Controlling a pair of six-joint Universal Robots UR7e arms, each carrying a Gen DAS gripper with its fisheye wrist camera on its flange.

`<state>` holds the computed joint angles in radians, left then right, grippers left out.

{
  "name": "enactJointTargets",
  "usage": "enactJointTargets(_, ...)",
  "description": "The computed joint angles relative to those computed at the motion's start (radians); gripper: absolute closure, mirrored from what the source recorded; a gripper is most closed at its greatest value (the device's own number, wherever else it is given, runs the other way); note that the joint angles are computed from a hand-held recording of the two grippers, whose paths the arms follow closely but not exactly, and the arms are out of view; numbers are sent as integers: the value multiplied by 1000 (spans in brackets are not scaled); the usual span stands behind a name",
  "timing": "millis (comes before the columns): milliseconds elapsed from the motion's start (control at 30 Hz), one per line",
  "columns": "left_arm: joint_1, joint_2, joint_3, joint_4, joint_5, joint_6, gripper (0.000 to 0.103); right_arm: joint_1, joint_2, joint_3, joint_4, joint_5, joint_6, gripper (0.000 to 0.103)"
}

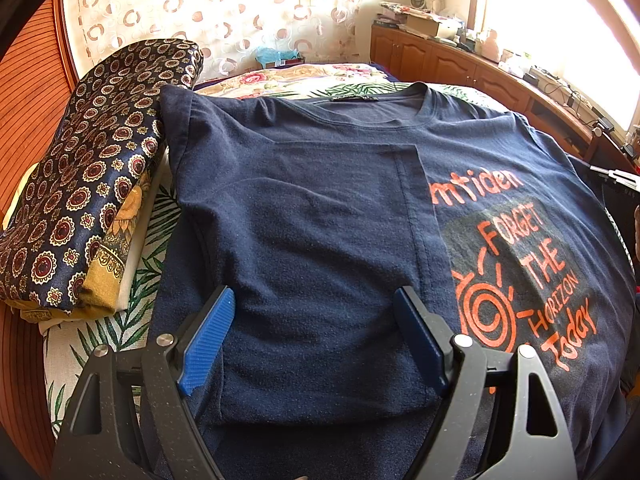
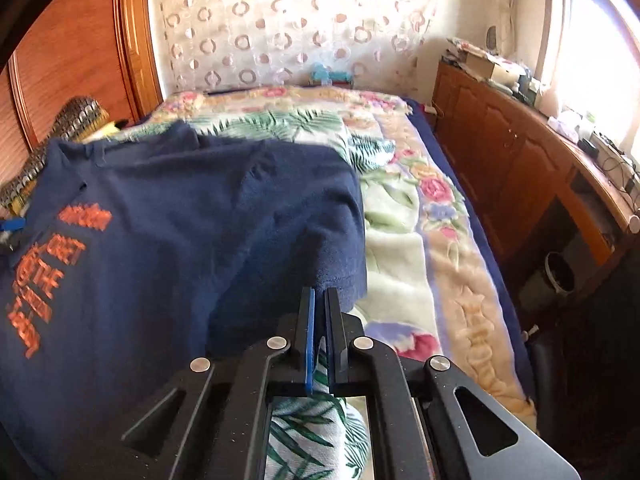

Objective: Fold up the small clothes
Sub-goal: 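Grasp the opposite side edge and sleeve with the right gripper, then fold the grasped side inward over the print with the right gripper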

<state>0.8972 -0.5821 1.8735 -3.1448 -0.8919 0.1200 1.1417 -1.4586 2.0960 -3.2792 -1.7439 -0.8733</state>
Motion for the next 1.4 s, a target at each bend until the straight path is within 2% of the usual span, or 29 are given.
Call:
enactJointTargets(233, -2, 0, 3, 0, -1, -2, 21, 20, -33, 35, -8, 86, 2, 99)
enactJointTargets(433, -1, 0, 2, 0, -1, -2, 21, 63, -28, 62, 25, 132, -35, 99)
enactJointTargets(700, -3, -1, 5, -1, -1, -5, 21, 96, 77, 97, 13, 59, -122, 99)
enactJointTargets(900, -9, 1, 10, -18, 11, 0, 21, 112, 129, 73, -11, 7, -128, 99)
enactJointTargets(1000, -14, -12, 38, -87, -16, 12, 21, 121, 116, 80, -22, 0, -121, 99)
enactJointTargets(1100, -25, -26, 60, -140, -28, 6, 21, 144, 76, 107, -27, 25, -111, 91)
enactJointTargets(1167, -36, -32, 73, -170, -22, 9, 21, 142, 48, 117, -26, 56, -106, 75)
enactJointTargets(1200, -43, -35, 82, -186, -21, 8, 21, 138, 35, 122, -30, 71, -104, 60)
enactJointTargets(1233, -47, -38, 89, -198, -19, 5, 21, 134, 25, 122, -34, 82, -101, 50)
enactJointTargets(1400, -68, -50, 130, -269, -24, 2, 21, 108, 27, 77, -25, 48, -51, 49)
